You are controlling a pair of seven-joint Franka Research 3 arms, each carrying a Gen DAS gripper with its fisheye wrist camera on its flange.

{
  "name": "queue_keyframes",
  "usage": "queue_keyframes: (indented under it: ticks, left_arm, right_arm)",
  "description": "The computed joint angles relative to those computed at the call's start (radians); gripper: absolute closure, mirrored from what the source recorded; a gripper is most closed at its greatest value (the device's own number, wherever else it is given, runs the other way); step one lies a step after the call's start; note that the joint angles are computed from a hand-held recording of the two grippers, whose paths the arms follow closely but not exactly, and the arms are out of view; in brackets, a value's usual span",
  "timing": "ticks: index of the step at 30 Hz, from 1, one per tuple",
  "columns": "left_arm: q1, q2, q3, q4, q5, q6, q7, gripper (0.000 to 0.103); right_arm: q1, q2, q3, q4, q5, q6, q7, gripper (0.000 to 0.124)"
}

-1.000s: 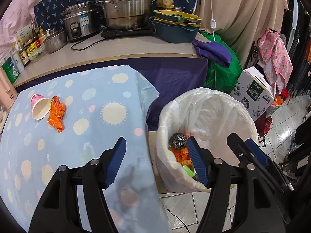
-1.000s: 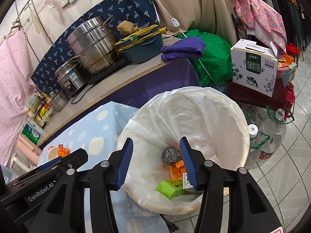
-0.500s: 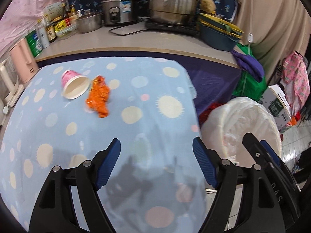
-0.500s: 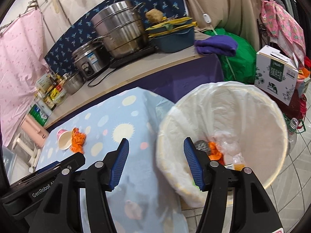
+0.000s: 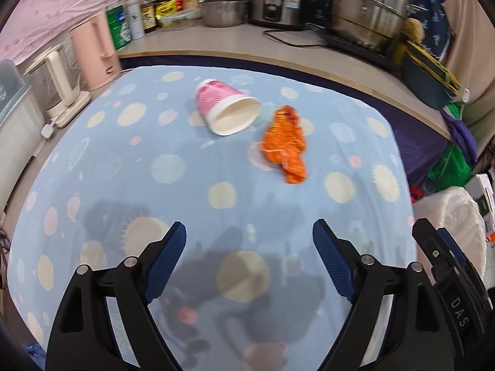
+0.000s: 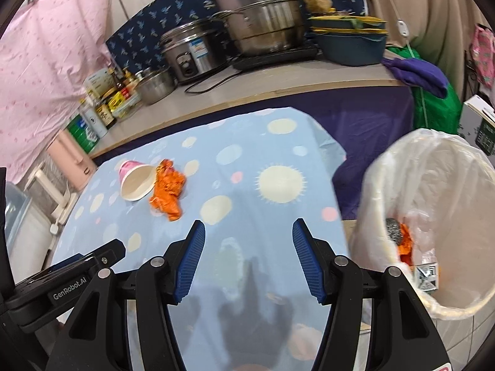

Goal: Collect trash
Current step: 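Move both open grippers back over the table toward the cup and orange bag, then grasp the orange plastic bag with the right gripper while the left grasps the pink cup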

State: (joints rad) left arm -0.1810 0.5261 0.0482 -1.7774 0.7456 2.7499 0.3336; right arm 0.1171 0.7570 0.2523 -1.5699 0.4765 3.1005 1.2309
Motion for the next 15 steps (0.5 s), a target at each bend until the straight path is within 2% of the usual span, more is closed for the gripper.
queue_keyframes:
  ticks: [10, 15]
  left_arm:
    - [0.064, 0.015, 0.023, -0.026, -0.048, 0.03, 0.003, 0.021]
    - [0.095, 0.027, 0.034, -0.025, -0.075, 0.046, 0.012, 0.021]
  right_arm:
    - [0.165, 0.16, -0.13, 0.271, -0.104, -0.149, 0.109, 0.066]
    - [0.21, 0.295, -0.165, 0.504, -0.16, -0.263, 0.177, 0.066]
